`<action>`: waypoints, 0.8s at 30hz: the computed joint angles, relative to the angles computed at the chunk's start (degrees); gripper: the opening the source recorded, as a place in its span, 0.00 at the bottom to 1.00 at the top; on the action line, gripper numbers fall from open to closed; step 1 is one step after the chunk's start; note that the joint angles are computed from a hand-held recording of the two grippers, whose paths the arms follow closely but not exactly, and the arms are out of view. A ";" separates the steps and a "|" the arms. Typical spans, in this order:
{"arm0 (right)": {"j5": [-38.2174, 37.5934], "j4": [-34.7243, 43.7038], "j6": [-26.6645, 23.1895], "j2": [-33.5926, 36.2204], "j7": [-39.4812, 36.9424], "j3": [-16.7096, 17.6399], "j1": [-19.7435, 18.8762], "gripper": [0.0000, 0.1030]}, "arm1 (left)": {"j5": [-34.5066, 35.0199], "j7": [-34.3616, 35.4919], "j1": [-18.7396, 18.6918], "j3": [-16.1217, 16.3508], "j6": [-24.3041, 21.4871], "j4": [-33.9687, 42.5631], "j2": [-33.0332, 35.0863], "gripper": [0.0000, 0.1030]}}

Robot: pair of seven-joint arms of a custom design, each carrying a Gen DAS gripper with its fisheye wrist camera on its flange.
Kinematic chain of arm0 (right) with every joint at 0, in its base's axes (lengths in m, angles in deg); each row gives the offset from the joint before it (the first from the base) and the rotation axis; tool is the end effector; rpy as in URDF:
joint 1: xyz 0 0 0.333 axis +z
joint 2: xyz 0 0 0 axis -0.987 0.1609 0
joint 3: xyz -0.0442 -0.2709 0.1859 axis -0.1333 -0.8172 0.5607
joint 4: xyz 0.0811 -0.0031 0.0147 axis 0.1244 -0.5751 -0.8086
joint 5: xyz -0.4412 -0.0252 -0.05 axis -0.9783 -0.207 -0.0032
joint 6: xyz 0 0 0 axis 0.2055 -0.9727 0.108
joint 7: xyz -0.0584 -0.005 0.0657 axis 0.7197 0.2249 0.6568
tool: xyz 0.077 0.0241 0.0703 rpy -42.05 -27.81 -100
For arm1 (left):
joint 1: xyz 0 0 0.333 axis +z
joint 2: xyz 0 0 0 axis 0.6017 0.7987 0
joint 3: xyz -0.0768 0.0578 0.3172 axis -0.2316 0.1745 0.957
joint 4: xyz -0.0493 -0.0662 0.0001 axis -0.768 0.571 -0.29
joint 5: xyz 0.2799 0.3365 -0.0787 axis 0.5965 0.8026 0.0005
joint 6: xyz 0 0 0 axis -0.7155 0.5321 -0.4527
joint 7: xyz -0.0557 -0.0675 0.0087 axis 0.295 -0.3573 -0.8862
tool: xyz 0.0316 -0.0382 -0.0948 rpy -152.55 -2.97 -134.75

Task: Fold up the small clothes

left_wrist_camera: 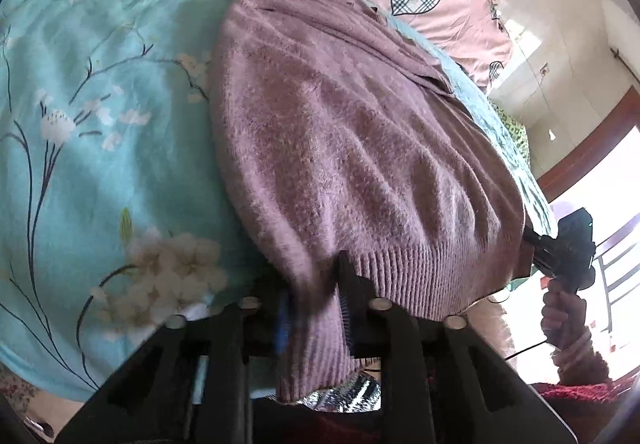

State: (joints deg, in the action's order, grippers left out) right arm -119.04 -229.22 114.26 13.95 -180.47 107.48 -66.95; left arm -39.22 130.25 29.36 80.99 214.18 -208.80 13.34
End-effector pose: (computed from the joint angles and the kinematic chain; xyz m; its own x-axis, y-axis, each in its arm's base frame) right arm 0.2856 0.3038 0.4428 -0.3988 -0.5556 -0.7295 -0.2491 0.8313 -0.4969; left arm 0.5788 -0.1895 0.4824 -0.6114 -0.6669 0.4261 -0.7658 0.3627 -0.5311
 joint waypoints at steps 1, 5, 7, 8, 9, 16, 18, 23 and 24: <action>0.56 0.53 -1.28 0.68 -1.82 -0.14 0.58 0.10 | 0.12 0.56 0.01 0.02 0.28 -0.06 -0.21 0.08; 4.39 -0.43 -4.98 -0.76 -4.41 -1.14 4.47 0.06 | -1.78 4.18 0.01 0.72 0.82 -1.64 -2.17 0.07; 6.21 -2.10 -5.75 -2.83 -4.46 -1.43 6.29 0.06 | -2.02 3.82 0.11 0.99 0.16 -1.70 -2.15 0.06; 6.45 -2.63 -5.58 -3.72 -3.79 -1.15 6.40 0.06 | -2.18 3.20 0.15 1.04 -0.11 -1.48 -2.04 0.06; 6.34 -2.69 -5.42 -4.23 -3.47 -0.87 6.08 0.06 | -2.75 3.07 0.17 1.13 -0.49 -1.11 -1.93 0.06; -7.04 -0.10 2.96 -8.62 2.02 2.48 -4.99 0.06 | -11.90 7.50 -0.05 1.41 -1.25 5.48 -0.93 0.06; -11.97 0.83 5.94 -10.34 3.92 2.44 -9.06 0.06 | -14.71 8.20 -0.07 1.15 -0.66 9.39 1.17 0.06; -25.43 5.35 12.05 -8.99 8.52 -1.86 -18.66 0.06 | -15.13 5.59 -0.35 -1.88 5.51 23.35 11.07 0.06; -27.04 6.29 12.14 -7.80 8.01 -3.45 -19.28 0.06 | -13.31 3.67 -0.65 -2.70 7.02 27.49 14.21 0.06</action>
